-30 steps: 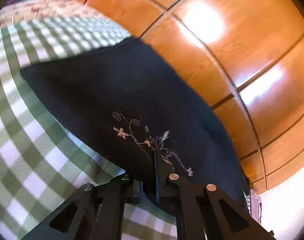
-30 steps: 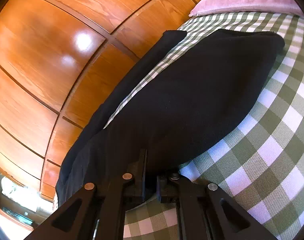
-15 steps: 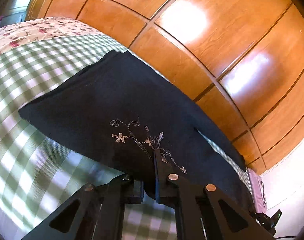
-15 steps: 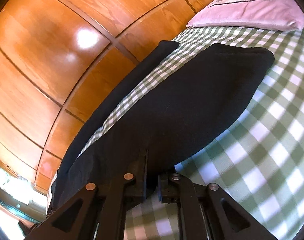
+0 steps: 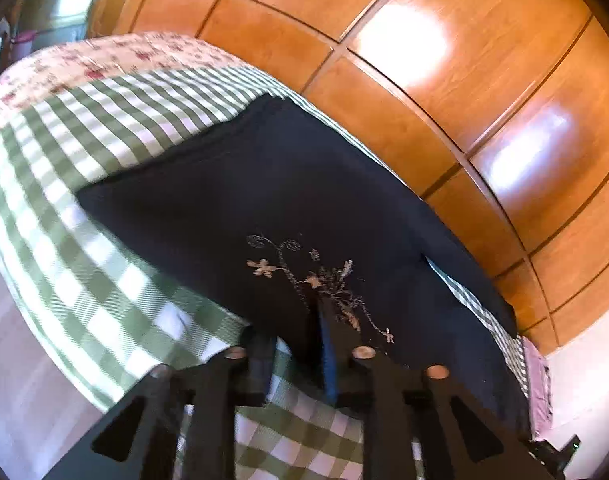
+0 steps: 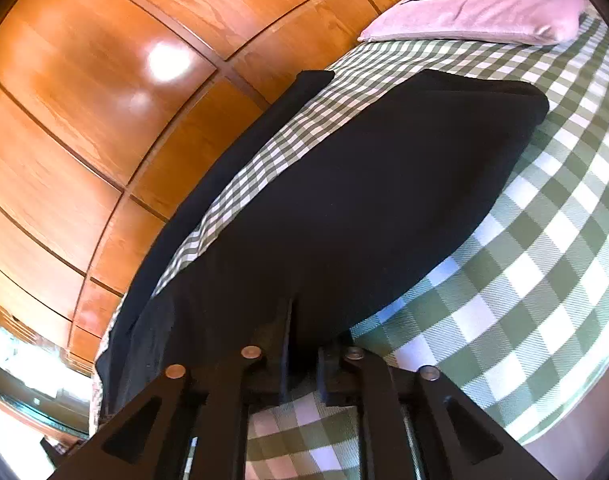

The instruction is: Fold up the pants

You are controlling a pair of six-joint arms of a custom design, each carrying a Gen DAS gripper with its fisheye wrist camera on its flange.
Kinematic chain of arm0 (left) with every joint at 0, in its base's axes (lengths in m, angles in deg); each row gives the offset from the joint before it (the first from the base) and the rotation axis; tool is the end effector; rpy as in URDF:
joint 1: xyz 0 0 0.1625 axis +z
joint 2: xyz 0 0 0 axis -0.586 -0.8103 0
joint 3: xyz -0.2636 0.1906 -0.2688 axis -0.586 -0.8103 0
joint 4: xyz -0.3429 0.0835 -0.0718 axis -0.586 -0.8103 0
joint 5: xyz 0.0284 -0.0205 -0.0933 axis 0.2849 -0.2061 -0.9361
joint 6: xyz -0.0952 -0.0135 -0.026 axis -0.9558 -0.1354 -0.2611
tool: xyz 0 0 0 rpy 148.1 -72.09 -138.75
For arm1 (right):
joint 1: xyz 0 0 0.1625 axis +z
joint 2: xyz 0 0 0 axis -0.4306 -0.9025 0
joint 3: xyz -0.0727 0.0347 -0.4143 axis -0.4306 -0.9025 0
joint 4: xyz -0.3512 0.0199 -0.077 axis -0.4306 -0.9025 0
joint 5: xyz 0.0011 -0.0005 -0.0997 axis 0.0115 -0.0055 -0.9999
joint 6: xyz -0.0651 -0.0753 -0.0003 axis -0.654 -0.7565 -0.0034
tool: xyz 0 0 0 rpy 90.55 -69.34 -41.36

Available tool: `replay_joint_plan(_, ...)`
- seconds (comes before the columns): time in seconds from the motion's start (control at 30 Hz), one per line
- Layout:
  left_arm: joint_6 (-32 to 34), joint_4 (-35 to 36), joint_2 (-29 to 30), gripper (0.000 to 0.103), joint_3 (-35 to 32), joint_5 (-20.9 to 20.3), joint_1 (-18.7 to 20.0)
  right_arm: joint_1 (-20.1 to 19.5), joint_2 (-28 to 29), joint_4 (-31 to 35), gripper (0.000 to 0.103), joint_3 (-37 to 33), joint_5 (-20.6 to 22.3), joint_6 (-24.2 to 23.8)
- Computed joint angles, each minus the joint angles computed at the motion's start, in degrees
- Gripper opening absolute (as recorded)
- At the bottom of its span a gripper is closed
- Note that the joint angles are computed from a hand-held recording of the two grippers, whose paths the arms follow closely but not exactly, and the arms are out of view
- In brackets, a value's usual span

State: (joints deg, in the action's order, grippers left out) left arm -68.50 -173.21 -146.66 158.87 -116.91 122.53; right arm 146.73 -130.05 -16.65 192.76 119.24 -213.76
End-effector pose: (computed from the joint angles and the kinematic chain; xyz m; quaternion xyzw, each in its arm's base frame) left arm 0.1503 -0.3246 0.4441 -0.0698 0.8903 -0.4263 0.1443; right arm 0.2211 -0.2426 0.0462 -0.1670 -0.8554 0.4778 0.1098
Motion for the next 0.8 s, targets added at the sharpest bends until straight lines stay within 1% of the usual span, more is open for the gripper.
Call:
replay_joint_plan(0.03,-0.5,-0.1,-1.4,0.025,0.7,1.8,-1.3,1.2,-0.1,1.1,0.022,-0.5,2.4,1.1)
replay_joint_plan(0.07,-0.8,-1.6,-3.2,0.025,1.9,3.7,-2.9,2.3,-0.3,1.9,0.025,-0.6,4.6,1.8)
replay_joint_plan(0.1,-0.5,-4.4,-4.9,0.027,3.4,5.5,-4.4,3.4,-0.4,3.0,0.026,-0.9,7.0,2.9)
replay_joint_plan(0.13,-0.2,-7.5,-6.2,0.030,4.9,8.5,-6.7,4.8,-0.3,4.8,0.027,-1.5,10.4,4.6)
replay_joint_plan(0.2,1.0,-13.1,-7.5,0.033,6.5,13.9,-11.2,7.4,0.0,7.5,0.028,-2.5,17.0,7.4)
replay_joint_plan(0.23,2.1,-15.6,-7.0,0.036,6.4,14.7,-12.4,8.6,-0.3,7.5,0.030,-2.8,20.5,6.5)
replay_joint_plan(0.27,3.1,-17.0,-6.1,0.037,6.0,14.6,-13.2,9.2,-0.6,7.1,0.030,-3.1,22.4,5.1)
replay_joint_plan(0.3,4.4,-17.4,-4.4,0.039,4.9,13.7,-13.6,9.4,-1.5,5.1,0.030,-3.0,23.9,1.2)
replay_joint_plan(0.33,5.0,-17.2,-2.6,0.039,4.0,13.2,-14.1,9.0,-2.7,2.6,0.030,-2.8,23.5,-2.9)
replay_joint_plan(0.37,5.4,-16.2,-0.3,0.040,2.6,11.7,-13.9,8.0,-3.7,1.3,0.030,-2.7,22.0,-6.0)
replay_joint_plan(0.4,5.6,-14.7,1.5,0.041,1.3,10.0,-13.5,6.8,-4.4,1.3,0.030,-3.2,20.2,-7.9)
replay_joint_plan(0.43,6.1,-11.3,5.0,0.041,-1.2,7.1,-12.7,4.6,-5.2,1.3,0.030,-3.9,16.9,-10.4)
replay_joint_plan(0.5,6.7,-8.1,9.9,0.041,-3.9,5.0,-12.4,0.7,-5.7,2.4,0.030,-5.8,10.3,-13.8)
replay_joint_plan(0.53,7.8,-6.2,13.5,0.041,-5.7,3.0,-12.2,-0.5,-5.3,3.9,0.030,-7.2,8.5,-14.0)
replay_joint_plan(0.57,8.1,-5.5,16.0,0.041,-6.7,3.1,-12.4,-2.2,-4.7,5.5,0.030,-8.8,5.7,-13.9)
replay_joint_plan(0.6,8.5,-5.5,18.4,0.041,-7.6,3.4,-12.6,-4.0,-4.5,6.2,0.030,-9.7,2.1,-14.2)
replay_joint_plan(0.63,9.2,-4.7,21.4,0.041,-9.1,2.9,-12.6,-6.3,-3.8,7.7,0.031,-11.4,-1.8,-14.3)
replay_joint_plan(0.7,10.3,-6.3,26.0,0.041,-10.4,3.7,-13.0,-8.8,-2.0,11.0,0.035,-14.8,-5.7,-14.1)
replay_joint_plan(0.77,11.3,-6.5,28.4,0.041,-10.4,3.1,-13.0,-11.2,-0.1,13.7,0.035,-18.4,-9.2,-14.4)
replay_joint_plan(0.8,11.5,-6.0,29.5,0.041,-10.7,3.6,-13.2,-12.3,0.6,14.9,0.035,-19.9,-10.7,-14.8)
